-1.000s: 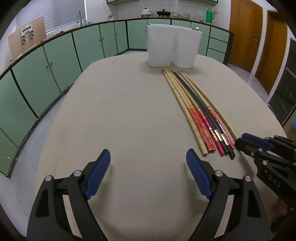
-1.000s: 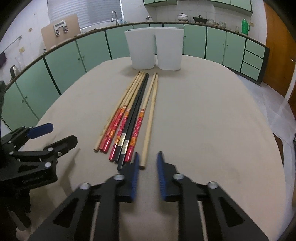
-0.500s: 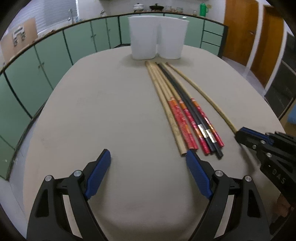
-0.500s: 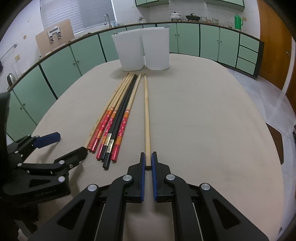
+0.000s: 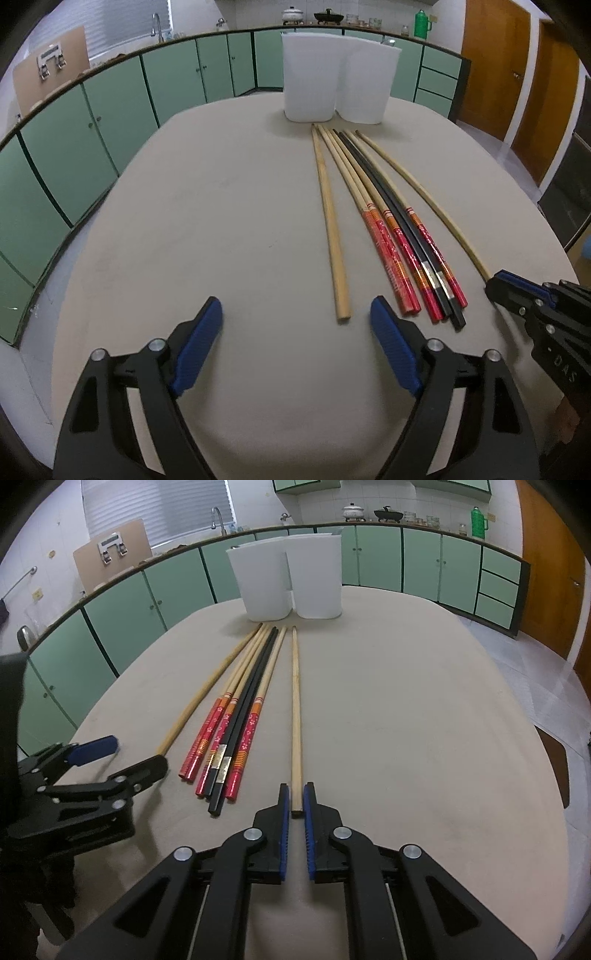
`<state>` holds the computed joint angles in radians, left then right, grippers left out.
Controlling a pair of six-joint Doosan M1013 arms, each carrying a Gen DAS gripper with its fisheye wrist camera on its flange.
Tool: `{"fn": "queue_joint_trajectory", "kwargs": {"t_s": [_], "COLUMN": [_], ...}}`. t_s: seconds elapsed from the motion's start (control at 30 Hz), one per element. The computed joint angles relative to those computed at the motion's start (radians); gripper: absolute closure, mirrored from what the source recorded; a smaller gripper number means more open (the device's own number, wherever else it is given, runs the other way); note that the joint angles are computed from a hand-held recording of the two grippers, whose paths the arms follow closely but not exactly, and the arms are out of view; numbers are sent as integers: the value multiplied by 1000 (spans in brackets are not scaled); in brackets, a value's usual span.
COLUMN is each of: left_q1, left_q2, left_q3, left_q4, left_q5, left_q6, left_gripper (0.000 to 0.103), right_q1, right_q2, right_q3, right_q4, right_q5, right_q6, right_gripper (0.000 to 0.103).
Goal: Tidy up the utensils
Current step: 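Grasp a plain wooden chopstick with the right tool while the left tool grasps another, then lift both wooden chopsticks, insert them into the white holder and open both tools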
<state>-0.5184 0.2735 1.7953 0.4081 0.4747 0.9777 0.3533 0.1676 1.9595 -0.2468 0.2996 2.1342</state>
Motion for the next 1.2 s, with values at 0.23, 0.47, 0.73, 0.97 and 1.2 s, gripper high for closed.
{"fn": "queue_joint_trajectory", "kwargs": {"t_s": [0.23, 0.47, 0.73, 0.97, 1.2], "left_q1": [1, -2, -1, -5, 1], "left_q2": [3, 4, -34, -89, -124], "left_q3": [-4, -8, 0, 4, -17], "left_q4": [-47, -113, -48, 118, 213], "left_q5": [-30, -40, -71, -119, -174], "left_q6": [60, 142, 80, -74, -146], "left_gripper": [61, 96, 97, 97, 97], "right_q1": [-2, -3, -13, -22, -39], "right_q2": [9, 2, -41, -90, -117], "right_q3": [-11, -8, -5, -19, -53], "right_q4": [39, 34, 10, -103, -147], "right_q5": [3, -2, -35, -77, -112], "right_q6": [-50, -48, -33, 46, 63], "right_gripper": [96, 96, 96, 96, 96]}}
